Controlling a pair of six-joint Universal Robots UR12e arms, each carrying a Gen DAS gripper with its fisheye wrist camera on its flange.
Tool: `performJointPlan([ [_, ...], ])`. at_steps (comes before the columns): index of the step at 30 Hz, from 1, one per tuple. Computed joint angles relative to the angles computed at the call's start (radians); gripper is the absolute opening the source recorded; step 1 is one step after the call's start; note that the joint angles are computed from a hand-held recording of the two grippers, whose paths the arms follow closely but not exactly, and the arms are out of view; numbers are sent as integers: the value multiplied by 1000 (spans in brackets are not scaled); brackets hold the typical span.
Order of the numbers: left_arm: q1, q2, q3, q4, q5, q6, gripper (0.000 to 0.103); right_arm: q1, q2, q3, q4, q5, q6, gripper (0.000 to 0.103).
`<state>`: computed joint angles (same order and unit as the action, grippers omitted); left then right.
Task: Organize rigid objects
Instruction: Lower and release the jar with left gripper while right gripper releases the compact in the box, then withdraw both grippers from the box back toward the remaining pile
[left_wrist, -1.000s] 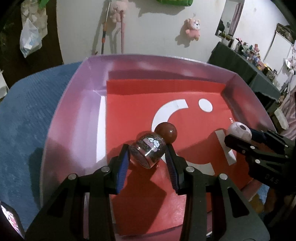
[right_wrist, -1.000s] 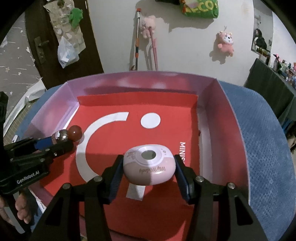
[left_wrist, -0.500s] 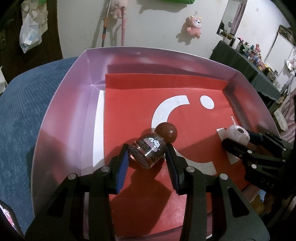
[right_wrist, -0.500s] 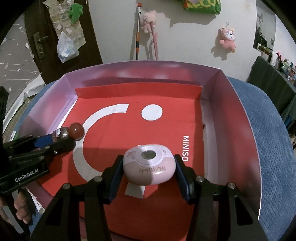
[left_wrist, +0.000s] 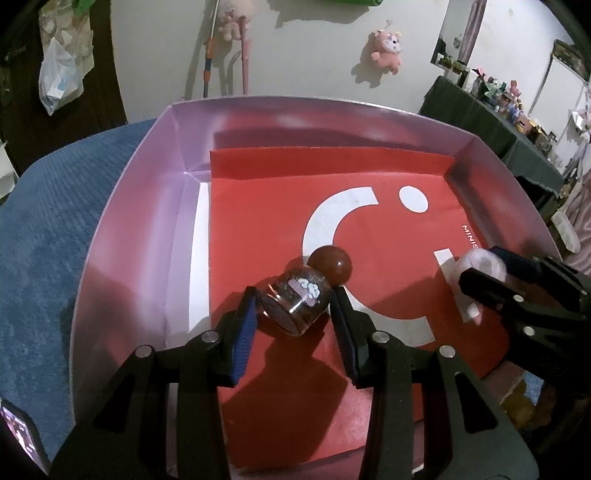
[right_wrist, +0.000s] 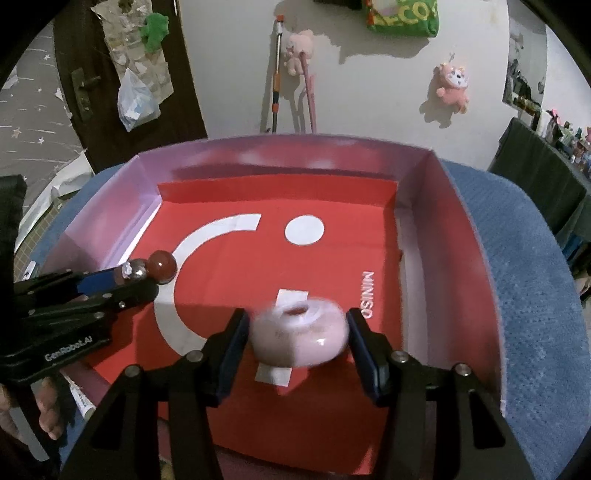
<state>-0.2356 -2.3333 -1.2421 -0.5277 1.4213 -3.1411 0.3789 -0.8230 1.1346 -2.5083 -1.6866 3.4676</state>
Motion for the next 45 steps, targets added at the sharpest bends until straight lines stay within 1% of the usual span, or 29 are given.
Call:
performJointPlan([
  [1, 0, 2, -3, 9, -4, -1, 40, 1, -4, 5, -10, -6, -2, 61],
  [4, 1, 11, -20, 48, -7, -2, 54, 5, -12, 12, -29, -18, -12, 64],
  [8, 0, 23, -38, 83, 1, 7, 55, 8, -24, 29, -65, -29, -13, 65],
  [10, -2, 28, -45, 94, 10, 12, 55, 9, -33, 42, -89, -34, -8, 70],
  [11, -3, 30, -48, 98, 13, 14, 55, 10, -39, 52, -107, -41, -7, 76],
  [12, -3, 33, -51, 102, 13, 14, 55, 11, -43, 57, -116, -47, -7, 79],
  [14, -2, 39, -58, 113, 8, 13, 56, 12, -51, 68, -136, -53, -5, 80],
  [17, 0, 52, -79, 141, -5, 9, 61, 10, -61, 86, -169, -45, 2, 83],
  [18, 1, 56, -85, 151, -9, 9, 61, 10, -66, 95, -185, -43, 5, 87],
  [19, 1, 61, -92, 161, -9, 8, 64, 10, -69, 102, -197, -42, 7, 91],
  [20, 0, 66, -100, 174, -4, 7, 70, 10, -72, 109, -213, -39, 10, 92],
  [21, 0, 70, -109, 189, 2, 6, 72, 10, -76, 116, -230, -34, 11, 93],
  [23, -1, 80, -125, 218, 11, 6, 72, 11, -81, 128, -254, -27, 12, 94],
  [24, 0, 85, -132, 227, 9, 5, 72, 11, -84, 136, -277, -20, 13, 98],
  [26, 4, 93, -144, 237, 1, -1, 72, 12, -90, 149, -304, -14, 17, 103],
  [28, 7, 100, -155, 248, -4, -10, 72, 13, -96, 164, -337, -6, 23, 103],
  [33, 11, 114, -180, 276, -6, -34, 72, 15, -110, 193, -385, 16, 33, 103],
  [38, 13, 127, -206, 309, -14, -44, 72, 28, -119, 212, -418, -6, 7, 103],
  [45, 11, 142, -237, 344, -10, -35, 72, 34, -134, 238, -452, -1, 2, 103],
])
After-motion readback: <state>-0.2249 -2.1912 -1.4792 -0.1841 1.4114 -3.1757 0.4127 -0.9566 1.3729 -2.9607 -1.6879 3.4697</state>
